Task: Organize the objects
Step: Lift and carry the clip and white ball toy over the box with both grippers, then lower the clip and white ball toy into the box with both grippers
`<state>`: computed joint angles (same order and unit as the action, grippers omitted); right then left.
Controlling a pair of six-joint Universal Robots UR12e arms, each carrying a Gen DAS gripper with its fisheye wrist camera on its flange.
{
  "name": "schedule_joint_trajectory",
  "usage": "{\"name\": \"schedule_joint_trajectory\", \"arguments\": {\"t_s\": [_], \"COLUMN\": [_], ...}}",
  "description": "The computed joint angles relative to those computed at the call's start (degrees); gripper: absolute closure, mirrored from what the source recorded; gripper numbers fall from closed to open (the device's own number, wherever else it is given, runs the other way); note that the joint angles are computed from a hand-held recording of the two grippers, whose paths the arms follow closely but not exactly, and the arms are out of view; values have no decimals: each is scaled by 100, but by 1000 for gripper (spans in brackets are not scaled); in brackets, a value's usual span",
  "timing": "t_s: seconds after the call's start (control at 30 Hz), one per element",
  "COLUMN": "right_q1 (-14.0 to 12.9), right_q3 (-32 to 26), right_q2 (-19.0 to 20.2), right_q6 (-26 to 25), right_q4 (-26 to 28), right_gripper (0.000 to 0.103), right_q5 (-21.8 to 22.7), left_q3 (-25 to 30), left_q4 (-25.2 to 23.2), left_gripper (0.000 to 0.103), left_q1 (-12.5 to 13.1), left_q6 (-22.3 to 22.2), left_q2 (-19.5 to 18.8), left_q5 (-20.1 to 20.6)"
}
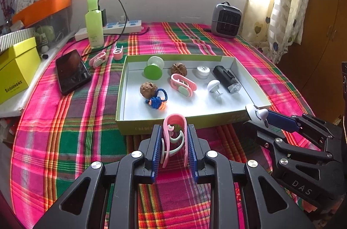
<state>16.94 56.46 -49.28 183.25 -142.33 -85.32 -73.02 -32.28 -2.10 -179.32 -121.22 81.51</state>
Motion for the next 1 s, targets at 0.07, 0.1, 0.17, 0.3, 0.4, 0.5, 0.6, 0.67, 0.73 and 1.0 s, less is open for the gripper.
{"name": "schedule_joint_trajectory", "arguments": {"t_s": [0.07, 0.1, 0.17, 0.3, 0.4, 0.5, 0.6, 0.67, 0.73, 1.0], "right_q1": [-7, -10, -18, -31, -47, -55, -69, -77, -82, -103], "right_q3": [-39, -52, -70, -119, -160, -216, -272, -309, -356, -562], "right_q2": [16, 21, 27, 52, 76, 111, 144, 167, 192, 300], "right_q6": [-16, -19, -16, 1, 40, 42, 71, 84, 84, 85], "right_q4": [14, 16, 3, 6, 15, 54, 80, 102, 134, 243], "right_gripper": [61, 61, 61, 61, 61, 61, 61, 61, 61, 61], "right_q5": [-7, -11, -15, -26, -19, -33, -36, -56, -64, -150], "left_q3": [37, 57, 90, 170, 239, 314, 377, 418, 472, 669], "left_q4": [-18, -25, -36, -70, -62, -113, -152, -176, -214, -299], "left_gripper": [82, 82, 82, 82, 82, 82, 82, 82, 82, 82], "left_q1": [-3, -4, -8, -16, -22, -30, -30, -37, -39, -37], "left_q6": [3, 8, 4, 23, 35, 43, 48, 43, 42, 21], "left_q2": [-15, -23, -38, -77, -116, -159, -198, -228, -264, -390], "left_q5": [5, 0, 3, -5, -25, -22, -46, -36, -45, -87]}}
